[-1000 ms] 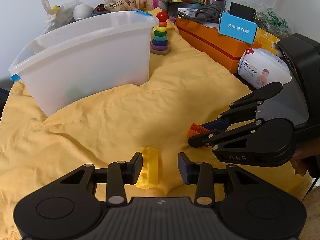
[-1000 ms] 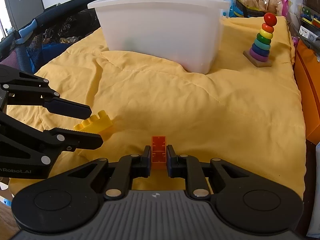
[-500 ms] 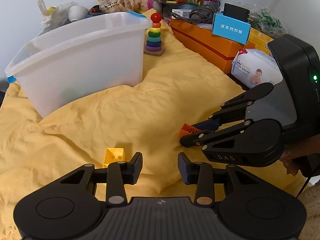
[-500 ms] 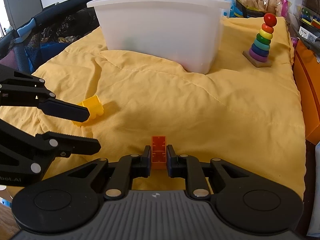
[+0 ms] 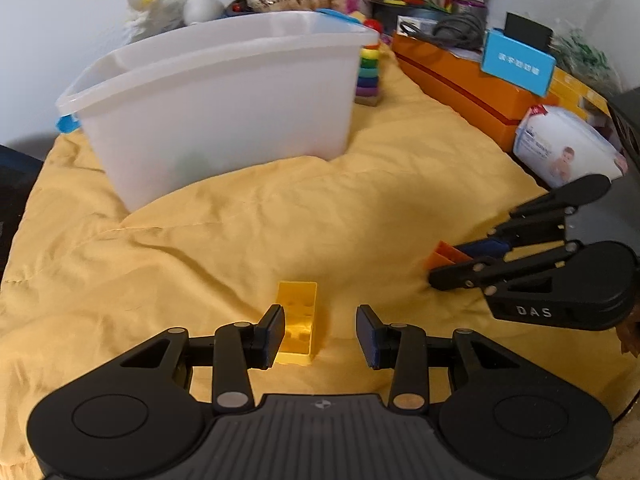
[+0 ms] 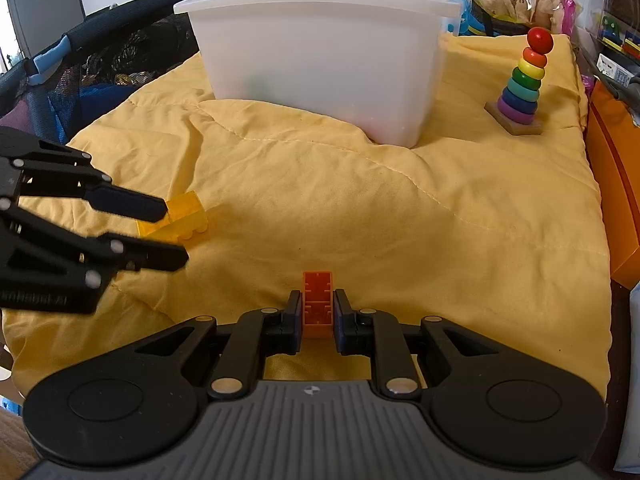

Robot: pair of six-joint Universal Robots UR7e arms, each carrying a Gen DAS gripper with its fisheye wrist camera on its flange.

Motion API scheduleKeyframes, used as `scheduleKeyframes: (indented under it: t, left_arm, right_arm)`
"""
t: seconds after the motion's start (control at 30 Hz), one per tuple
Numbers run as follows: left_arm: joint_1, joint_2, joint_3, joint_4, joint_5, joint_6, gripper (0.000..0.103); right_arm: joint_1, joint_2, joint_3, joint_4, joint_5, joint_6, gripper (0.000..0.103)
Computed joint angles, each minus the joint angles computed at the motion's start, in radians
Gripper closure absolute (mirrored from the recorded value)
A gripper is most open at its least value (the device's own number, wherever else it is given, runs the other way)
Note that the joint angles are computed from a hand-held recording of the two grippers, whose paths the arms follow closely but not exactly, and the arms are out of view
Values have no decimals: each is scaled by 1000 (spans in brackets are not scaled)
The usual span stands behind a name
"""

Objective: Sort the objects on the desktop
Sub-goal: 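Carry the yellow and orange bricks over the bin and open both tools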

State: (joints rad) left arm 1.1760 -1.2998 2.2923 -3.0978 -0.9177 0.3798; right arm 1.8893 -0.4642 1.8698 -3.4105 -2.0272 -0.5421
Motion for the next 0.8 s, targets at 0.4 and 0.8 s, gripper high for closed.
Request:
scheduleKeyframes:
  t: [0.4,0.8]
  left_arm:
    - [20,-14,-14,-17,18,26,60]
    - [21,31,-6,-28,32,79,60]
  right_arm:
    - [2,3,-1,-4,-5,-4,85]
    - [9,11,-6,-12,-19,-6,85]
